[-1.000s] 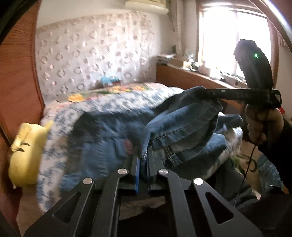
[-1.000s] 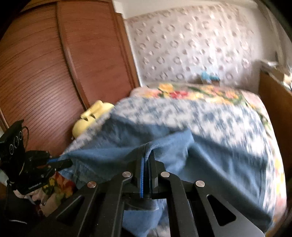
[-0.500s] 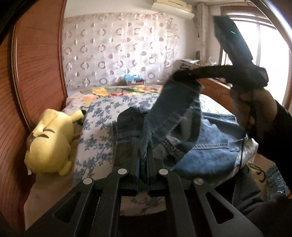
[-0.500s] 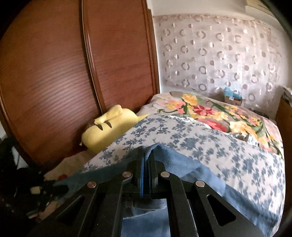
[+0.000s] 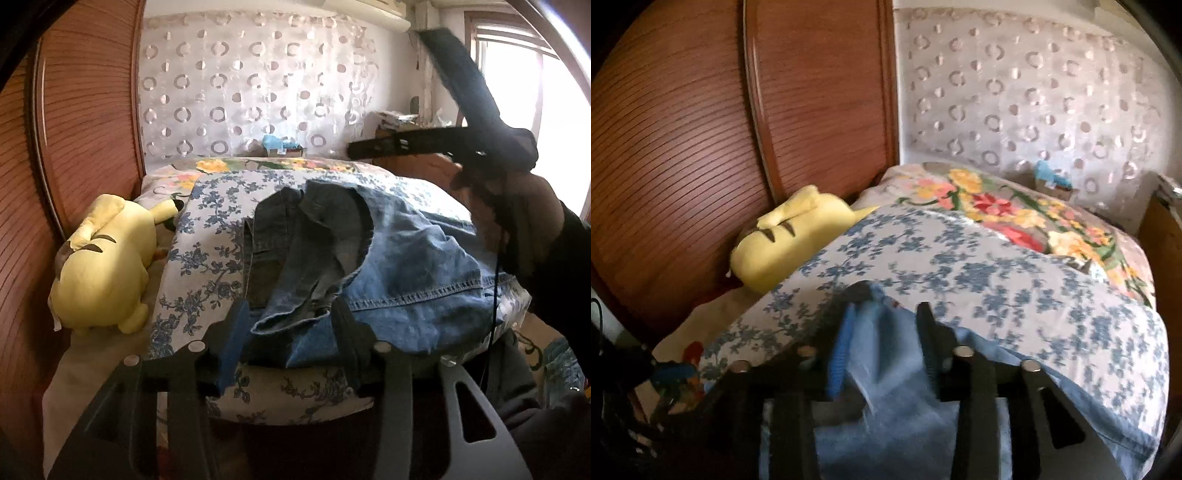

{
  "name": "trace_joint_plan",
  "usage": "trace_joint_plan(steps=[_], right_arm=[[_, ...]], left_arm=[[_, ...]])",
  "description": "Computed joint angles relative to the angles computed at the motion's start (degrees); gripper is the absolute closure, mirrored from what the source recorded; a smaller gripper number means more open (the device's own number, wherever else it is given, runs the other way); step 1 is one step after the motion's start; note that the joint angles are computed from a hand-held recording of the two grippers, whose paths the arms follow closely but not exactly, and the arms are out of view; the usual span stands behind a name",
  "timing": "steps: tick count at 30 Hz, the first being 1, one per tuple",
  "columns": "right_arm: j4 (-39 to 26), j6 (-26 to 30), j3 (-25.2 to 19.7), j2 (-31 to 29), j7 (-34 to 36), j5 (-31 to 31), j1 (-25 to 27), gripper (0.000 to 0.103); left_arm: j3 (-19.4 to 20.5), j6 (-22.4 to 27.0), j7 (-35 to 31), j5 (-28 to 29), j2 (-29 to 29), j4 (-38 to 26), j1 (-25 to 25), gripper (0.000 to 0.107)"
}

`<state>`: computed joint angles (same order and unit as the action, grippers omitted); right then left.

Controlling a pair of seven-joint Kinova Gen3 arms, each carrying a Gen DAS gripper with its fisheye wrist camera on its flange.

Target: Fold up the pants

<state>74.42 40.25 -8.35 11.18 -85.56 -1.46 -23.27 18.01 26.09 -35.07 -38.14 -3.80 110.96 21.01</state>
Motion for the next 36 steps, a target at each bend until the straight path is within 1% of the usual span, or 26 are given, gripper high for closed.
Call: trace_joint_plan(steps=[1,2,4,6,9,12,14,15,16,17,18,20,21,23,25,28,30,31,32,33,35,36], right_arm=[[0.9,0.4,-0.2,-1.4,0.5,-1.3,0.6,0.064],[2.0,0.5,-0.6,-2.5,1.8,-3.3,1.9,0.064],[6.1,-1.2,-0.5,-5.6,3.5,-5.2,3.1,0.064],[10.8,-3.2,-0.2,-9.2,5.6,-6.9,4.2,0.064],[17.5,-5.4,1.0,-13.9,9.1,-11.4,5.6,0.064],[23.8,-7.6,3.1,-18.2,11.5,-15.2,5.9,0.064],[27.0,-8.4,4.0,-20.3,11.9,-16.2,5.9,0.064],[28.4,-8.7,4.0,-21.1,11.3,-16.0,6.1,0.064],[29.3,-8.7,3.5,-21.9,10.1,-15.0,6.4,0.063],[30.7,-9.4,3.4,-22.8,9.3,-14.2,6.6,0.063],[31.7,-9.9,2.9,-23.1,8.1,-13.1,6.9,0.063],[32.6,-10.1,3.2,-23.2,7.0,-12.8,6.5,0.063],[32.9,-10.0,3.8,-22.9,7.0,-13.5,6.0,0.063],[33.0,-9.7,4.9,-22.5,7.1,-15.0,5.3,0.063],[33.3,-9.8,5.8,-22.4,7.8,-16.5,4.8,0.063],[33.6,-9.8,5.9,-22.8,8.1,-17.3,4.7,0.063],[34.3,-10.0,6.9,-23.1,9.6,-18.3,4.3,0.063],[34.5,-10.1,6.8,-23.1,9.9,-18.1,4.5,0.063],[34.3,-10.6,7.5,-22.3,10.8,-18.4,4.3,0.063],[34.4,-10.7,7.2,-22.4,10.8,-18.4,4.6,0.063],[34.8,-10.7,7.2,-22.6,11.0,-18.6,4.8,0.063],[35.0,-10.7,7.2,-22.8,11.0,-18.7,4.9,0.063]], left_arm=[[0.8,-0.1,1.4,-1.2,-0.2,0.2,-0.4,0.06],[0.6,-0.4,1.9,-1.9,-0.1,0.2,0.0,0.06],[0.7,-1.1,1.7,-2.1,0.4,0.1,0.2,0.06],[0.9,-0.8,2.4,-3.2,1.4,-0.5,0.7,0.06],[0.1,-0.3,3.2,-4.5,2.8,-1.5,2.1,0.06],[-1.2,0.1,4.5,-6.4,4.1,-2.1,3.9,0.06],[-2.1,0.7,4.1,-6.6,5.1,-2.7,5.0,0.061],[-2.5,1.8,4.4,-7.4,5.9,-3.2,5.8,0.062],[-2.9,2.8,4.9,-8.2,6.3,-3.6,6.6,0.065],[-3.4,3.8,5.0,-8.5,6.8,-3.9,7.3,0.074],[-3.8,4.3,4.6,-8.0,7.0,-4.2,7.7,0.079],[-4.7,4.4,3.0,-6.0,7.0,-4.3,7.9,0.098],[-4.5,5.4,3.3,-6.2,7.1,-4.4,7.9,0.099],[-5.4,7.0,5.3,-7.7,6.7,-4.2,9.0,0.101],[-5.6,6.7,5.4,-7.1,5.3,-3.0,8.5,0.101],[-5.0,6.4,3.3,-4.4,4.0,-2.2,7.2,0.101],[-4.5,5.9,2.2,-3.1,3.6,-2.0,6.3,0.1],[-4.2,6.2,2.0,-2.9,3.6,-2.3,6.1,0.098],[-3.9,6.4,2.6,-3.6,3.5,-2.0,5.9,0.092],[-3.6,6.8,3.2,-4.3,3.5,-2.2,5.8,0.088],[-3.5,6.2,3.3,-4.4,3.3,-2.3,5.5,0.069],[-3.4,5.7,3.4,-4.3,3.2,-2.2,5.3,0.063]])
